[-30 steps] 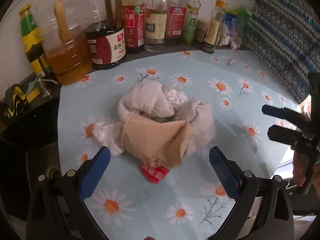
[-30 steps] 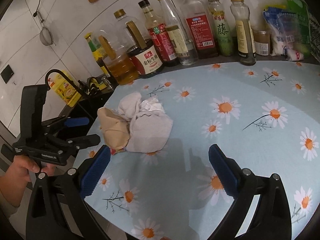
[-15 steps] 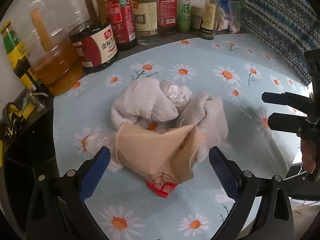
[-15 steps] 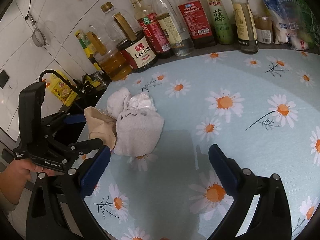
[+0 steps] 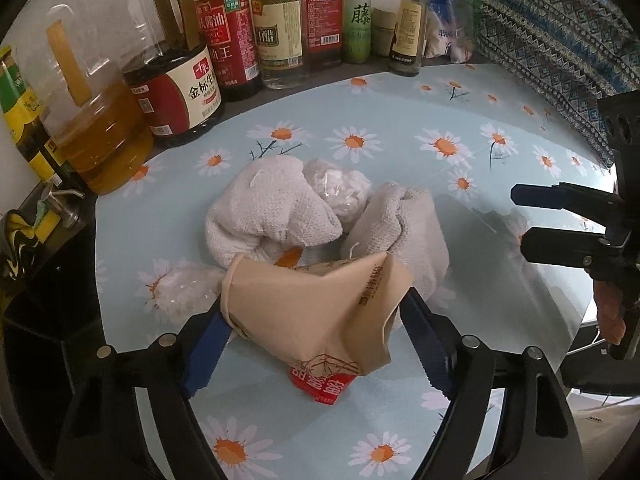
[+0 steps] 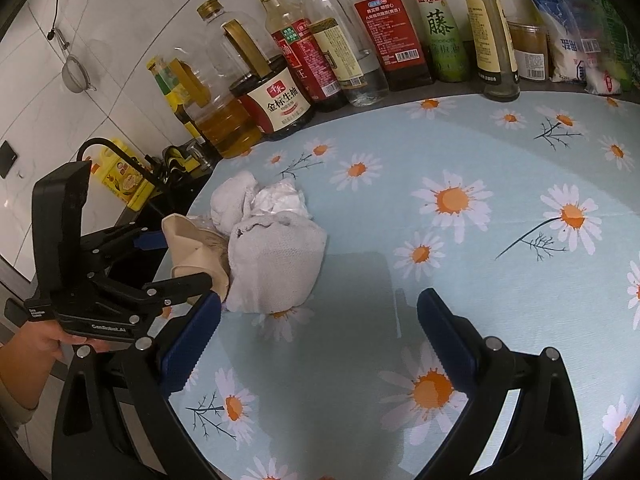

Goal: Collect trash
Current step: 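Grasp the beige paper bag with the left gripper while the right gripper moves toward the white cloth, then grasp the white cloth with the right gripper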

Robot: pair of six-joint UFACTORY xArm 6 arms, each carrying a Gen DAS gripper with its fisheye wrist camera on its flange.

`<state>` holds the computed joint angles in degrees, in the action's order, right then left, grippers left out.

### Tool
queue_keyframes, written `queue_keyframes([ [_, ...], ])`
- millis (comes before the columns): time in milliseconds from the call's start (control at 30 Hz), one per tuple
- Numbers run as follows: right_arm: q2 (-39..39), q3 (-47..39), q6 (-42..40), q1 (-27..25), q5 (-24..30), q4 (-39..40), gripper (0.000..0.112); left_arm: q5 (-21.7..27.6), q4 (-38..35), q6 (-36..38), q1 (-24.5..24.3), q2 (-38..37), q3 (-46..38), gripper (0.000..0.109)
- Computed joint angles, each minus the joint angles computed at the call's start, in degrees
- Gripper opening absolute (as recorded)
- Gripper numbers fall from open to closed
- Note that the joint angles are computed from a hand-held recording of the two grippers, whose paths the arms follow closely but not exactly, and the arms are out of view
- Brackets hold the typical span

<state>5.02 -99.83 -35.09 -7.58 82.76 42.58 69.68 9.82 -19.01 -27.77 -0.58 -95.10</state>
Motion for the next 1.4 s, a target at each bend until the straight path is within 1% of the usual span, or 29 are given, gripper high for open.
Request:
queue_keyframes([
  [267,0.62,-1.04,-0.51,0.64,0.72,0.45,0.097,0.24,1.59,-2.28,-0.86,-1.34,-0.7,0.079],
  [500,3.18,-4.45,0.19,2.61,1.84,-0.5,0.097,1.2,3.56,-5.97,-1.91,-3.7,-0.46,0.079],
  [567,3.5,-4.83,1.28,3.91,0.51,-3.17,0.097,1.73,4.22,-7.32,-2.24,-4.65,0.0,0.079],
  [667,5.15,-6.72,1.49,4.54,2.37,-2.93,0.094,1.97,4.65,-10.19,-2.59,-6.41,1.39,0.079],
  [833,7.29,-9.01,2.52,6.22,3.41,-3.92,0.089,2.92,6.56,-14.7,-3.7,-9.45,4.14,0.079],
  [867,7.67,-9.34,2.82,6.62,3.3,-4.27,0.086,3.21,7.05,-15.45,-4.0,-10.05,4.73,0.079],
  [900,8.45,-10.18,2.68,6.76,4.27,-3.72,0.077,3.39,7.46,-16.15,-4.17,-10.57,5.31,0.079],
  [967,8.78,-10.47,3.1,7.75,3.99,-5.43,0.067,3.47,7.71,-18.04,-4.38,-12.09,7.08,0.079],
  [1033,9.13,-10.55,3.36,8.02,4.42,-5.47,0.064,3.65,7.6,-19.75,-4.38,-13.65,9.03,0.079],
  [1100,9.2,-10.27,2.86,8.34,4.74,-5.81,0.055,3.75,7.59,-20.85,-4.39,-14.68,10.43,0.079],
  [1133,8.68,-9.47,2.33,8.5,4.1,-6.03,0.053,3.68,7.48,-21.38,-4.37,-15.21,11.12,0.079],
  [1200,7.74,-8.07,1.15,8.68,2.91,-6.1,0.043,3.56,7.56,-22.53,-4.42,-16.34,12.41,0.079],
  [1233,7.46,-7.7,0.87,8.73,2.6,-6.12,0.04,3.65,7.62,-22.84,-4.54,-16.56,12.63,0.079],
  [1300,6.94,-6.94,0.8,8.75,1.92,-6.07,0.032,3.68,7.73,-23.44,-4.71,-17.16,13.27,0.079],
  [1400,7.02,-7.21,1.28,8.39,2.04,-5.24,0.028,3.62,7.86,-23.89,-5.0,-17.7,13.8,0.079],
])
